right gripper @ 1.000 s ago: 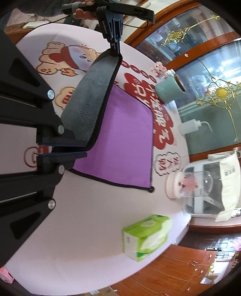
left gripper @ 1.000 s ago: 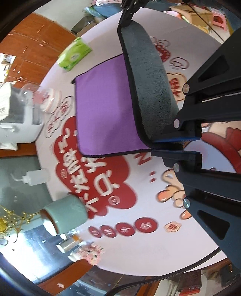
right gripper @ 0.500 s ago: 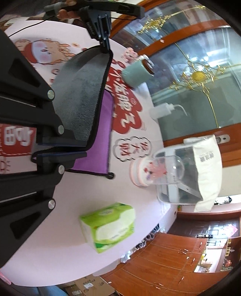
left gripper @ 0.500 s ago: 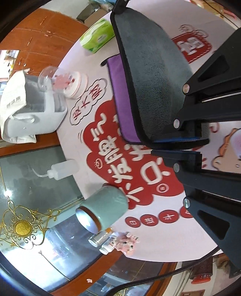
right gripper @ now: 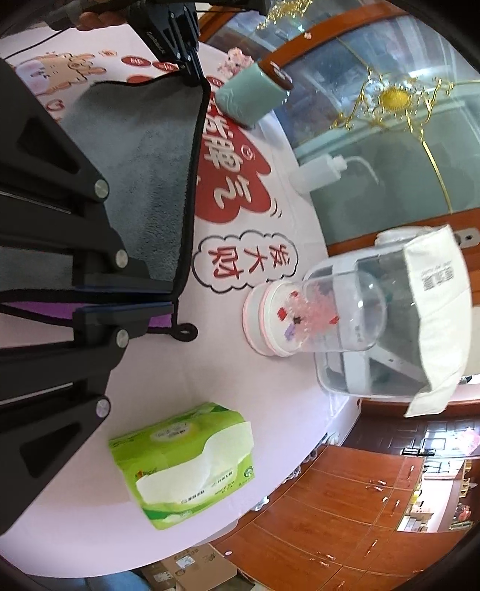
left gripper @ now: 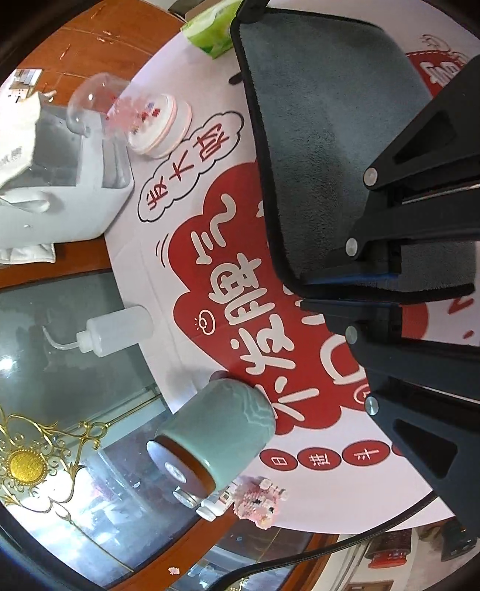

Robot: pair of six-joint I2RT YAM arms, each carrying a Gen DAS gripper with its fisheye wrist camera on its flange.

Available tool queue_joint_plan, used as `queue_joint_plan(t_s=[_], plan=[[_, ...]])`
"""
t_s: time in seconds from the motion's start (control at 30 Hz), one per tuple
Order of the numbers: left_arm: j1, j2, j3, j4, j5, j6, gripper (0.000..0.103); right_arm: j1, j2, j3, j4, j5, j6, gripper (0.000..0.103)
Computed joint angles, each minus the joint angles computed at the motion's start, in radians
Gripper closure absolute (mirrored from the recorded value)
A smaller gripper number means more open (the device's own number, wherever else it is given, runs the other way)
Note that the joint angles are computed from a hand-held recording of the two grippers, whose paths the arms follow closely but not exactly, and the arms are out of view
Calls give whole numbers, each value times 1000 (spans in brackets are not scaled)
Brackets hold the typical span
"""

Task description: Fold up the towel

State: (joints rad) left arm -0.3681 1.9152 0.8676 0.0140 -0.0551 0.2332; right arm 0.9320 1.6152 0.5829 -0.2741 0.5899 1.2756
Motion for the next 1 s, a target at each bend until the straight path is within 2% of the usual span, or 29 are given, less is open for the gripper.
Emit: queue_joint_plan(t_s=[0.23,0.57,1.0], plan=[[-19,152,90,32,-36,-42,98,-84,122,10,124,-27,-73,98],[-48,264,156,60,-73,-81,98,-153,264,-9,286,-75,-113,98],[-57,317,180,77,-88,-100,98,-169,346,3,336,-95,-117,98]])
